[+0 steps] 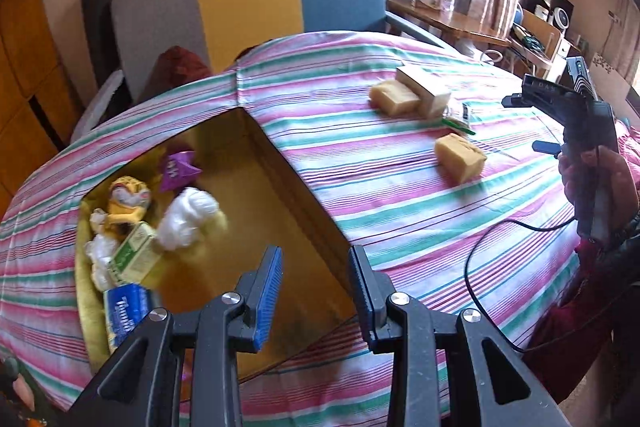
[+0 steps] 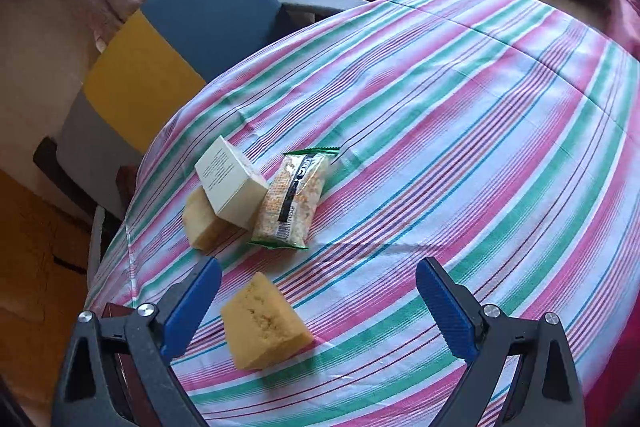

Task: Organize objects
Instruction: 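Move both tools back toward the yellow sponges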

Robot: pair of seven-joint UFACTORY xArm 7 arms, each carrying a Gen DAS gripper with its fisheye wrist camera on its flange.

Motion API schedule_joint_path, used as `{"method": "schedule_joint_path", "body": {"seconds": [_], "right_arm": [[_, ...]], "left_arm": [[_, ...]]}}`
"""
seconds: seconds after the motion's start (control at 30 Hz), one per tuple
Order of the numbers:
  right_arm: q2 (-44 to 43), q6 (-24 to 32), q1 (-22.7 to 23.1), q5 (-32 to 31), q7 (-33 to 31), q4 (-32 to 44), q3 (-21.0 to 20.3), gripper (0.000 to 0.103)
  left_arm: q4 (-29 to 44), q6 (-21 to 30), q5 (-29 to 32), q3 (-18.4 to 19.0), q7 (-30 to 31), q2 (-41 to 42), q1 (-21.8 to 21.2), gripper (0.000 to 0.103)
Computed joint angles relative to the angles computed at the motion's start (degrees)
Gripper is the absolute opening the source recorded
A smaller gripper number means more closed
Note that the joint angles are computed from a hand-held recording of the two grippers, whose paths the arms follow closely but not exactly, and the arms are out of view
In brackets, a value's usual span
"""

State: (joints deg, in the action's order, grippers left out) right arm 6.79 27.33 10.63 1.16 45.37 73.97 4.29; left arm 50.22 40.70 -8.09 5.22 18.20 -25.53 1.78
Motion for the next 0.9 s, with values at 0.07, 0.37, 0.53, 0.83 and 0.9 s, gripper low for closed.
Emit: {"method": "schedule_joint_path", "body": {"seconds": [0.07,0.37,0.53,0.83,0.9], "right_arm": [[-0.87,-0.94,-0.47,1.25,1.38,-1.2,-0.33,0.099],[-1.61,-2.7,-1.55,4.59,2.02,-2.62,-0.01,0.099],[-1.46,-3.26,-1.61,6.53,0.37,-2.57,0.24,0.099],[-1.45,-3.62,-1.88,9.93,-1.08,-2.88,0.41,0.099],[-1.45,-3.78,-2.04,11.22,-1.84,-3.02,0.51,0.099]], "left_arm": [[0.92,0.33,-0.66,-0.17,0.12,1.08,-0.66,0.034],[8.62,4.93,-7.03,-0.82,0.68,9.88,-3.4,0.034],[13.76,7.2,-10.12,-2.49,0.05,15.38,-4.12,0.037],[25.08,10.15,-12.28,-6.72,-1.54,26.7,-5.96,0.046],[29.1,11.59,-12.36,-7.54,-3.47,30.64,-6.26,0.052]]}}
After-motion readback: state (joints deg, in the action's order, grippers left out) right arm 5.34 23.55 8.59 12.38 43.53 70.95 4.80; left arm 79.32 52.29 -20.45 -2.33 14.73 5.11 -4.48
